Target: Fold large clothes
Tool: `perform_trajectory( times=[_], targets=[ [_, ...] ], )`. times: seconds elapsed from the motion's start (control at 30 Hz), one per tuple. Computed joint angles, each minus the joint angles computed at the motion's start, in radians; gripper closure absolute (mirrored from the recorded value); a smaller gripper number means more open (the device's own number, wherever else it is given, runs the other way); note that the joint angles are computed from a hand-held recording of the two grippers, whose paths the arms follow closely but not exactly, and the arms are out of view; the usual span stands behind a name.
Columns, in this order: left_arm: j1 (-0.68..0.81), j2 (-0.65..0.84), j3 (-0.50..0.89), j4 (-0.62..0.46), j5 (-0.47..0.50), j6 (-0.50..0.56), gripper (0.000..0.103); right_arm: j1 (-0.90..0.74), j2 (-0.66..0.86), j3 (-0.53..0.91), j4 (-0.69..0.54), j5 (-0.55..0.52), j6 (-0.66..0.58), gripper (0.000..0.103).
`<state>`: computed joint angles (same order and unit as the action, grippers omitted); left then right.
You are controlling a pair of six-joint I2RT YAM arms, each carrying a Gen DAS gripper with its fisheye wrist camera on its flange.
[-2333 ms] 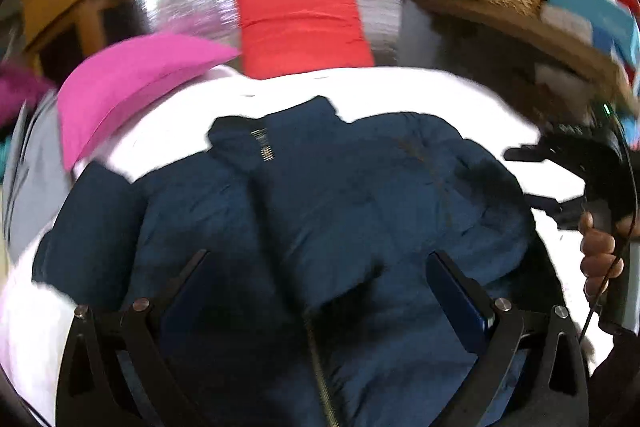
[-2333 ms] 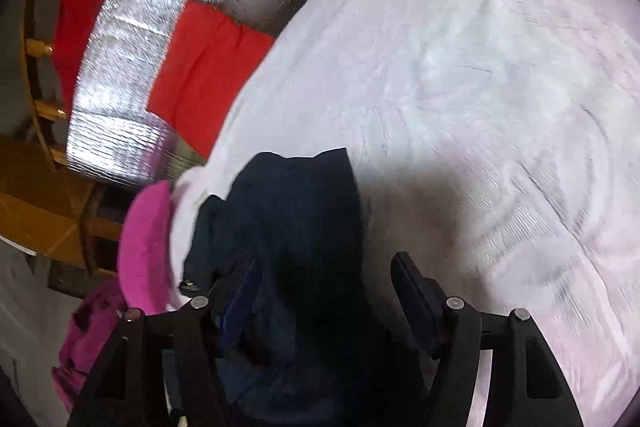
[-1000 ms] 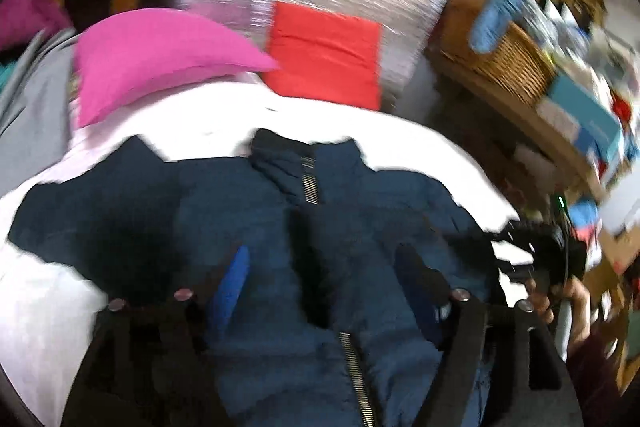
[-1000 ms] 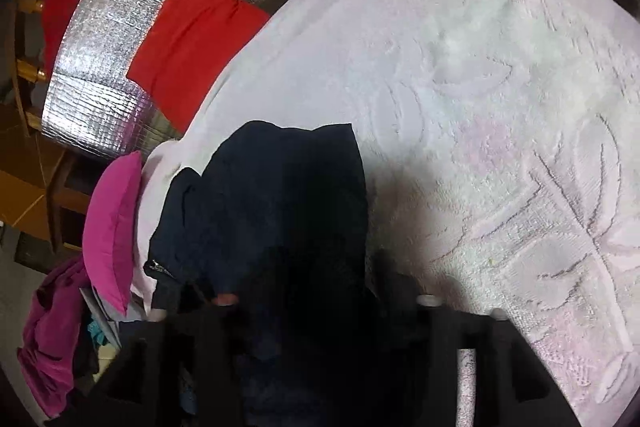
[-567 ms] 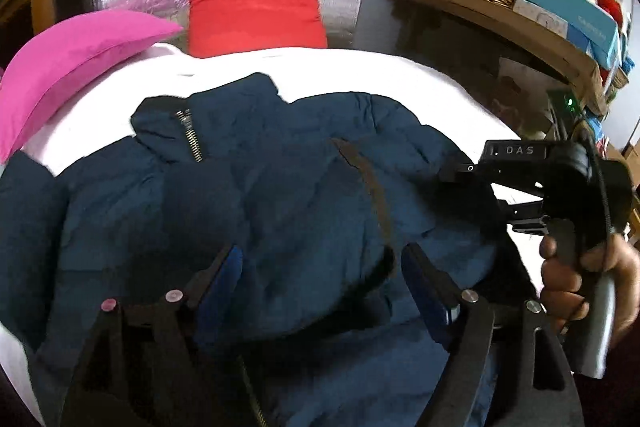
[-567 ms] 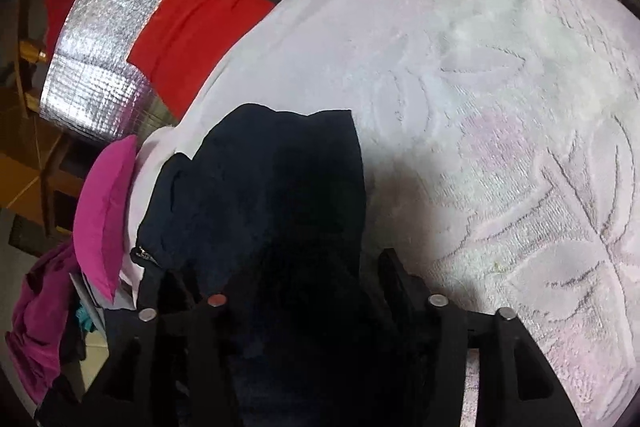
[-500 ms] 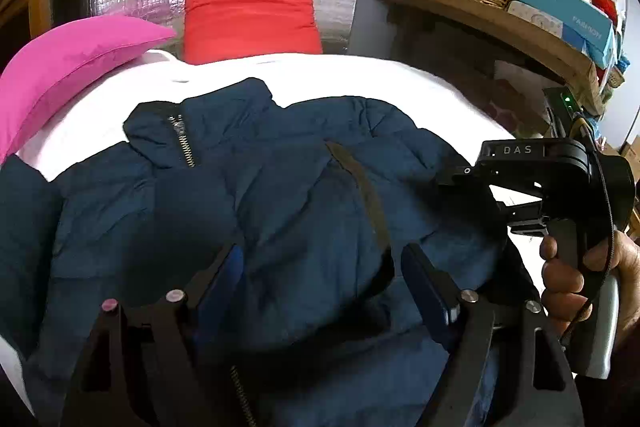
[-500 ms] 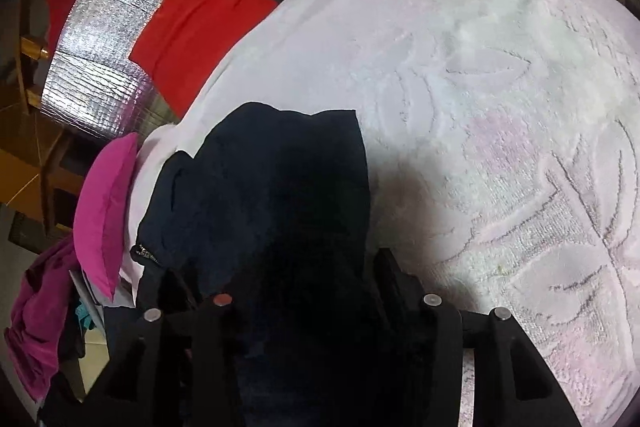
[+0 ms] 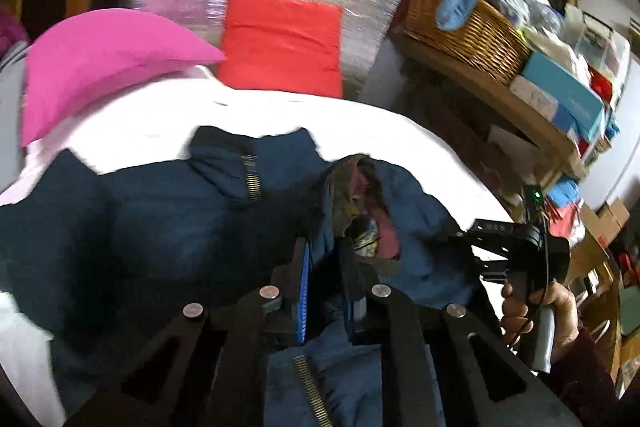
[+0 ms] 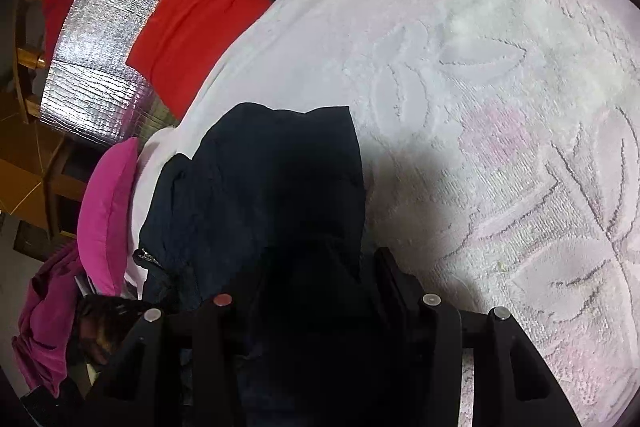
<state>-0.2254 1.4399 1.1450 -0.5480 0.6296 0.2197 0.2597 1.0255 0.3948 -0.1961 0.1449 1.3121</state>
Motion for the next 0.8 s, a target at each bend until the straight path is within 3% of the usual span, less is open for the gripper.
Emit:
perform_trajectory(
  times=[0.23, 0.5, 0.67, 0.8],
  targets=[
    [0.190, 0.037, 0.054, -0.043, 0.052, 0.061, 0.083, 0.011, 0.011, 0.021, -0.029, 0.016, 0.013, 0.050],
    [0.318, 0.075, 0.116, -0.070, 0.129, 0.076, 0.069, 0.026, 0.039, 0.047, -0.044, 0.032, 0.033, 0.050],
    [0.418, 0.118, 0.165, -0.049, 0.134, 0.031, 0.039, 0.002, 0.023, 0.036, -0.033, -0.004, 0.029, 0.046],
    [0.514, 0.188, 0.221, -0.025, 0.165, -0.077, 0.034, 0.017, 0.035, 0.060, -0.062, 0.021, 0.005, 0.044]
  ],
)
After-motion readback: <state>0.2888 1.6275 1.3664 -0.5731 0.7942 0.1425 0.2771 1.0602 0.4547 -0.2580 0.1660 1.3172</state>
